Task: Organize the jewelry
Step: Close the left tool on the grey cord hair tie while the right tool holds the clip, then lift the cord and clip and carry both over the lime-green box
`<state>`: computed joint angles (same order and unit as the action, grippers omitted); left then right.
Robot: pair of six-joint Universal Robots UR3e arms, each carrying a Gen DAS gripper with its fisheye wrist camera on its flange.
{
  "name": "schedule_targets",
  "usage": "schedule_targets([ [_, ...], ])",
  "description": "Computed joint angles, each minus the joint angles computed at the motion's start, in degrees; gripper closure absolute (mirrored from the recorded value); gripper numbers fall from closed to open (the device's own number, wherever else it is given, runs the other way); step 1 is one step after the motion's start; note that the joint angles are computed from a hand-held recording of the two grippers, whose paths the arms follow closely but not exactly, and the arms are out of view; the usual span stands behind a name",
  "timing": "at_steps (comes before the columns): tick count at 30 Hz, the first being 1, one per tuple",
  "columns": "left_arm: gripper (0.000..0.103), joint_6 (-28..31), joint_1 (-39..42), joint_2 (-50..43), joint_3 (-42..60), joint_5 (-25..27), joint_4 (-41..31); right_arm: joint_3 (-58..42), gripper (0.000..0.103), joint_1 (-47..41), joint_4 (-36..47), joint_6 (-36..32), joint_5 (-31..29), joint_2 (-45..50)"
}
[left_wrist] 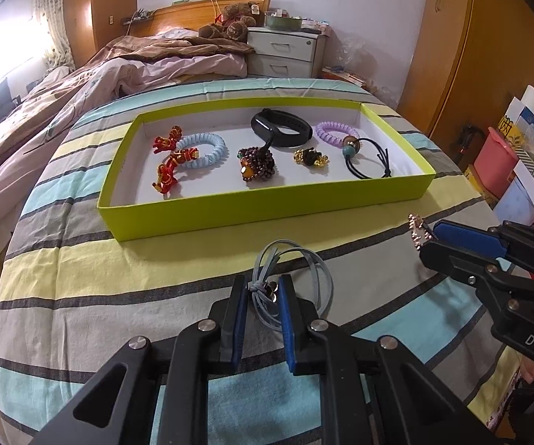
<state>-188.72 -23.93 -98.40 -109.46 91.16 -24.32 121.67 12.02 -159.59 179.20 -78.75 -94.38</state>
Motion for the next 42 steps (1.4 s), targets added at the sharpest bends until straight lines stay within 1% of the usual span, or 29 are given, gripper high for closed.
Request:
schedule_targets([
  [12, 0.086, 0.44, 0.21, 2.96, -0.67, -0.46, -0.29, -0.36, 0.077, 0.05, 0.61, 0.00, -0.28, -1.24],
  [20, 0.086, 2.38, 1.36, 3.94, 3.66, -0.75, -2.69, -3.95, 0.077, -1.16, 2.28, 0.07, -0.28, -1.38],
  [23, 0.086, 3.22, 2.77, 3.10, 6.64, -2.43, -3.66, -6.96, 0.077, -1.93, 3.30, -0.34, -0.49, -0.10],
  [26, 0.086, 4.04, 3.48, 1.02, 10.73, -2.88, -5.00, -10.81, 0.077, -3.66, 4.04, -0.28, 0.38, 2.20],
  [29, 0.086, 4.53, 4.12, -1.65, 14.38, -3.79, -5.95, -16.23, 0.077, -4.76, 5.13, -0.12, -0.13, 6.33],
  [31, 0.086, 3.80, 4.62, -3.72, 16.70, -4.06, -6.70, -20.89, 0.077, -5.08, 6.45, -0.51, -1.04, 10.34],
  [36, 0.086, 2.66, 5.56, -8.70, 20.65, -5.28, -7.20, -29.53, 0.077, -5.98, 9.39, -1.02, -2.05, 18.28],
  [38, 0.086, 2.56, 5.34, -10.39, 22.14, -4.83, -8.02, -32.41, 0.077, -6.40, 10.59, -1.21, -1.90, 21.07],
  [42, 0.086, 2.37, 5.83, -12.65, 23.09, -5.50, -8.32, -36.12, 0.077, -6.70, 11.66, -1.57, -2.28, 25.35],
])
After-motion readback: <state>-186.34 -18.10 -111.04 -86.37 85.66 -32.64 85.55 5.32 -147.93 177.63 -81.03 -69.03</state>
